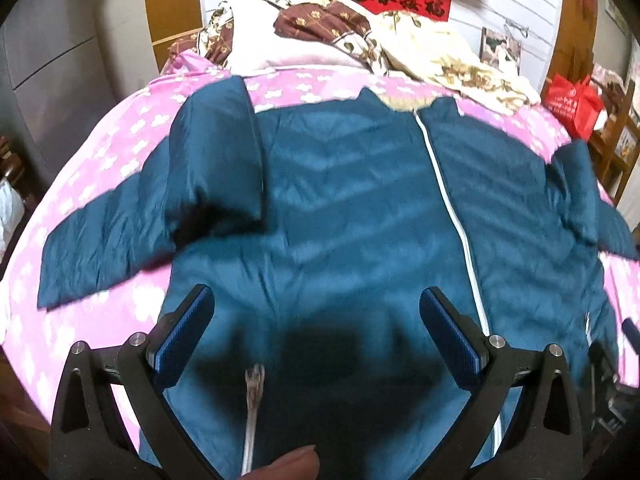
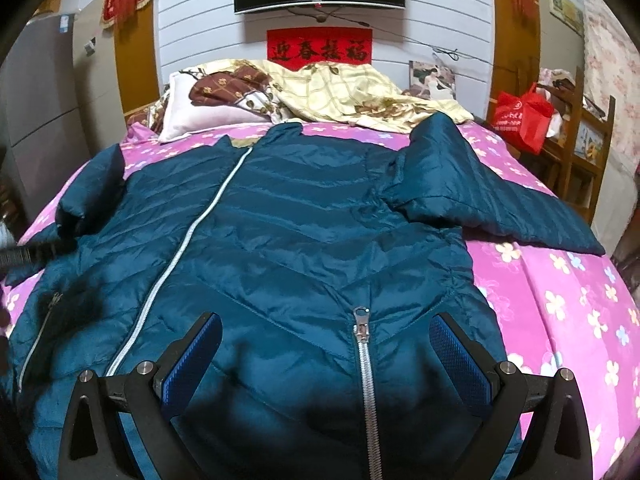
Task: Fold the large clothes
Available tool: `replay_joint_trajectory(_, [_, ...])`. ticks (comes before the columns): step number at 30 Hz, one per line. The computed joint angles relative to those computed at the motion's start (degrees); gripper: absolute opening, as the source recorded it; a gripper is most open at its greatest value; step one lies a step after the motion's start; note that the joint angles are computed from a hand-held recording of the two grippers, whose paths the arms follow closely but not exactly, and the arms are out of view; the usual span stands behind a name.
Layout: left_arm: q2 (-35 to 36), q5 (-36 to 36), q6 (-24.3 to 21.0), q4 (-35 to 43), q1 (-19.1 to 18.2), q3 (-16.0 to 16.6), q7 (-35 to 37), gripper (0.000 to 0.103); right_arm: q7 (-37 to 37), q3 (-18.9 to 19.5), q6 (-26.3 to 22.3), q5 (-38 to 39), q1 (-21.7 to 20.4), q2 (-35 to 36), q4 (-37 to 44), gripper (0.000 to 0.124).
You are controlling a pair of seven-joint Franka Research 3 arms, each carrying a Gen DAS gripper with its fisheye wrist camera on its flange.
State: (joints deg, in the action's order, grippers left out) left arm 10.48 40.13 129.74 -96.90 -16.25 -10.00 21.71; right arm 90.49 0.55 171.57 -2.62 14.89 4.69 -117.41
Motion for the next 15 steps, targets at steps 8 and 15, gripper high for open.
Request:
replay_joint_trajectory(8, [2.9, -7.8, 6.9, -3.5, 3.0, 0.6, 1.9, 0.103, -11.2, 3.6, -8.2, 11.4, -2.9, 7.2, 13.9, 0.103])
replay_joint_trajectory(15, [4.2, -4.1, 6.6, -3.2, 1.2, 1.6, 0.0, 0.103, -10.8, 1.3, -13.5, 14.0, -0.7, 13.6, 19.6, 0.103])
